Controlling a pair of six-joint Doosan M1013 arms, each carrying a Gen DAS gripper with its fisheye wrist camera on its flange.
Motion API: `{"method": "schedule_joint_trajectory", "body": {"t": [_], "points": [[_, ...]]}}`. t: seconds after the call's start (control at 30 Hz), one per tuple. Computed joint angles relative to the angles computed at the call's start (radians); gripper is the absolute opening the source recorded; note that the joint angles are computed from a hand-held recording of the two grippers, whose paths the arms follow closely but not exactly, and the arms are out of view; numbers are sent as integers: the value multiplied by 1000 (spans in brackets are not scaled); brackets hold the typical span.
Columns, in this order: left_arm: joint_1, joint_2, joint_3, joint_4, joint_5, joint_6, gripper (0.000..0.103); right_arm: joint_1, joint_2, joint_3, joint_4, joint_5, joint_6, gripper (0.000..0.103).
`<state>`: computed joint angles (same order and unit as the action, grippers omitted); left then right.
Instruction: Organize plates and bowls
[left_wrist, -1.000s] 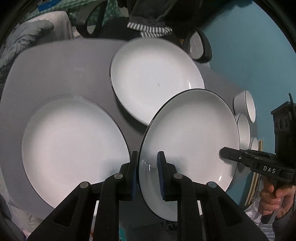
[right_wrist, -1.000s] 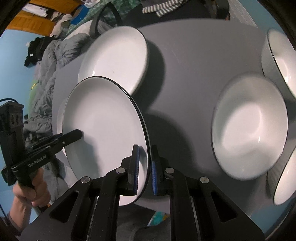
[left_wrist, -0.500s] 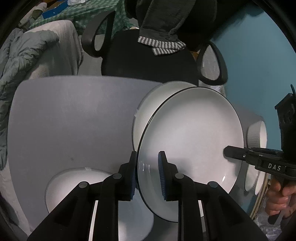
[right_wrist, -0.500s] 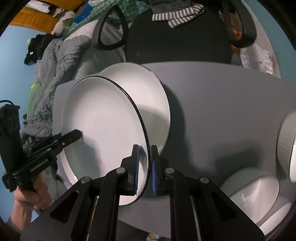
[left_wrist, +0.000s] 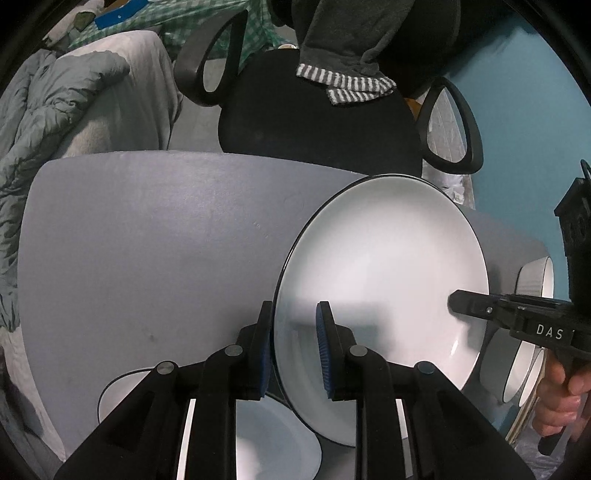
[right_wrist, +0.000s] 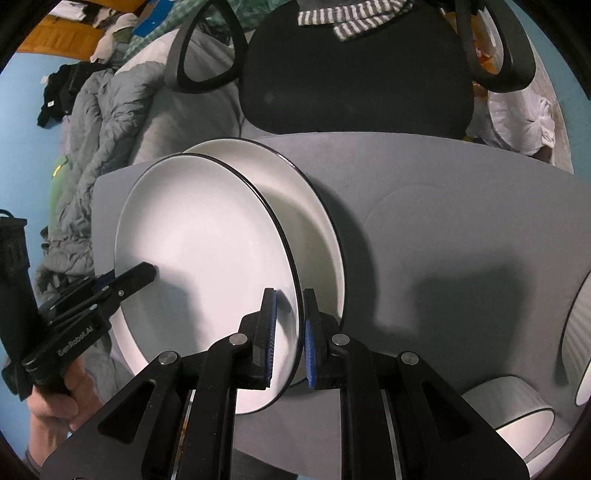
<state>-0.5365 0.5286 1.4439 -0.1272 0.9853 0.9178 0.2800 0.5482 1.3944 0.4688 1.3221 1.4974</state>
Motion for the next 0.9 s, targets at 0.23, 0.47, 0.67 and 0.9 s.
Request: {"method": "schedule_joint_trajectory", "body": {"t": [0.23,0.47,0.67,0.9], "points": [[-19,27,-39,63,72,-15,22,8,10,-32,-68,23,34,22],[-37,35,-69,155,143,-56,27,5,34,-77,-69,85,33,27],[-35,18,-57,163,155,-91,37,27,45,-108,-126,122,84,39],[-41,-35,-8,171,123,-170,47,28,41,-106,-116,115,136,52]]}}
